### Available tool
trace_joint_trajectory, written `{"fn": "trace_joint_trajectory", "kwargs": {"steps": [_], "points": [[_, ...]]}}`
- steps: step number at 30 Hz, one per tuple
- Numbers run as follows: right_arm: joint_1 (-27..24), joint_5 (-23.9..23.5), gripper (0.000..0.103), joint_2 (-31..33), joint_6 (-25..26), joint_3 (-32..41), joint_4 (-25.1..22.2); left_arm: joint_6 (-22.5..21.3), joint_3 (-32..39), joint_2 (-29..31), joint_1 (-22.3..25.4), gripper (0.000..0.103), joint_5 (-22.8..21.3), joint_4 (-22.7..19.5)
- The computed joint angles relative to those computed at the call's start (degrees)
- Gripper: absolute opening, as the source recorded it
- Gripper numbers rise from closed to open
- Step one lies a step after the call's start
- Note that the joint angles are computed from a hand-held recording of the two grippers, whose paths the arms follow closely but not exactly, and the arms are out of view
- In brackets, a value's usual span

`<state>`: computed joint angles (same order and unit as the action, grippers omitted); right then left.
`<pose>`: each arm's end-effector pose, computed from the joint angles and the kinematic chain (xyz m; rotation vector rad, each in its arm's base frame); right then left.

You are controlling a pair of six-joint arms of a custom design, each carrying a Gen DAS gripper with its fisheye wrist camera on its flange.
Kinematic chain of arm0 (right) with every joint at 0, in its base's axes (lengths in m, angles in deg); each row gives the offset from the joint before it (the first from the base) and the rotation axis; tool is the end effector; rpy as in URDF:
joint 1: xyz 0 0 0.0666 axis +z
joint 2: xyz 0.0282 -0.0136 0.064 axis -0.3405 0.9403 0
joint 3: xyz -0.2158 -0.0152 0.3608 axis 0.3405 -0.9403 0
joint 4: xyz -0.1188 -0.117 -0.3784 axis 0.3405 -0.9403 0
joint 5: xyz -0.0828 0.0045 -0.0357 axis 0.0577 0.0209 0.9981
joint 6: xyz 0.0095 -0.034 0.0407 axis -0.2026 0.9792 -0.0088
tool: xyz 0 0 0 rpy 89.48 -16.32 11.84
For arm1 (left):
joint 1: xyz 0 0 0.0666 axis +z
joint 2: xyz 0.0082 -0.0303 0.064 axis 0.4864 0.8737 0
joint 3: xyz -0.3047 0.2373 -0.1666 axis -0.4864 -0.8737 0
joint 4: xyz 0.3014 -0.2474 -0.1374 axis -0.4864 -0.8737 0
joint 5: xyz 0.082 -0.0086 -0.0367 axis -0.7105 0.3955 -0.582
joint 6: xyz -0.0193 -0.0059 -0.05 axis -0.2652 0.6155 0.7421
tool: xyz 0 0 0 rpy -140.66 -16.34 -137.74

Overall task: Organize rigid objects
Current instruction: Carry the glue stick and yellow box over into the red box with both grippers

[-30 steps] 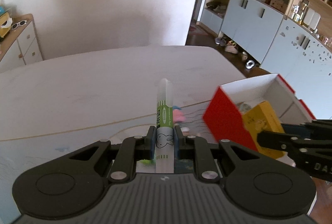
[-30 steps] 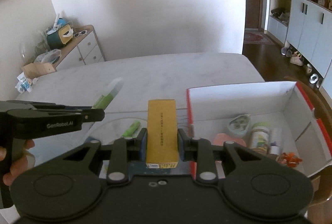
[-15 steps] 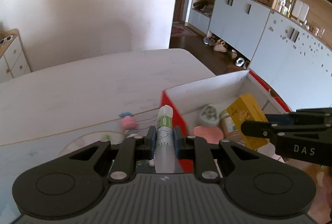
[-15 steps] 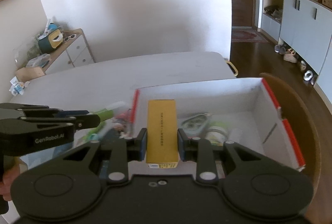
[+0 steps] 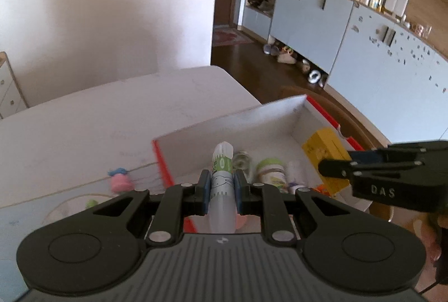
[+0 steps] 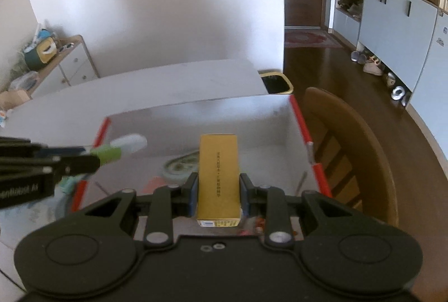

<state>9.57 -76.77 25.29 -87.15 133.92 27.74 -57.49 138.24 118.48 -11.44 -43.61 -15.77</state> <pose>0.4101 0.2279 0.4427 -0.2215 2.3976 0.2757 0.4127 -0.3381 0.4629 0.1224 2.3857 -0.1416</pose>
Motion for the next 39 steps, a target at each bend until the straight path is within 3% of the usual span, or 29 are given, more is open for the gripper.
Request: {"fn": "trace_joint_trajectory", "kwargs": {"steps": [5, 18, 39], "points": [[-2.1, -1.0, 0.028, 1.4, 1.9, -0.2, 0.0, 1.3, 2.7, 3.8, -1.3, 0.017, 3.0, -1.2], [-4.0, -4.2, 0.028, 5.0, 4.3, -0.6, 0.0, 4.7, 6.2, 10.3, -2.4, 0.017, 2.9, -3.3], [-4.7, -6.8, 0.032, 4.4, 5.0, -0.6, -2.9, 8.9, 14.2, 18.0, 0.2, 0.017, 12.1, -15.2]]}}
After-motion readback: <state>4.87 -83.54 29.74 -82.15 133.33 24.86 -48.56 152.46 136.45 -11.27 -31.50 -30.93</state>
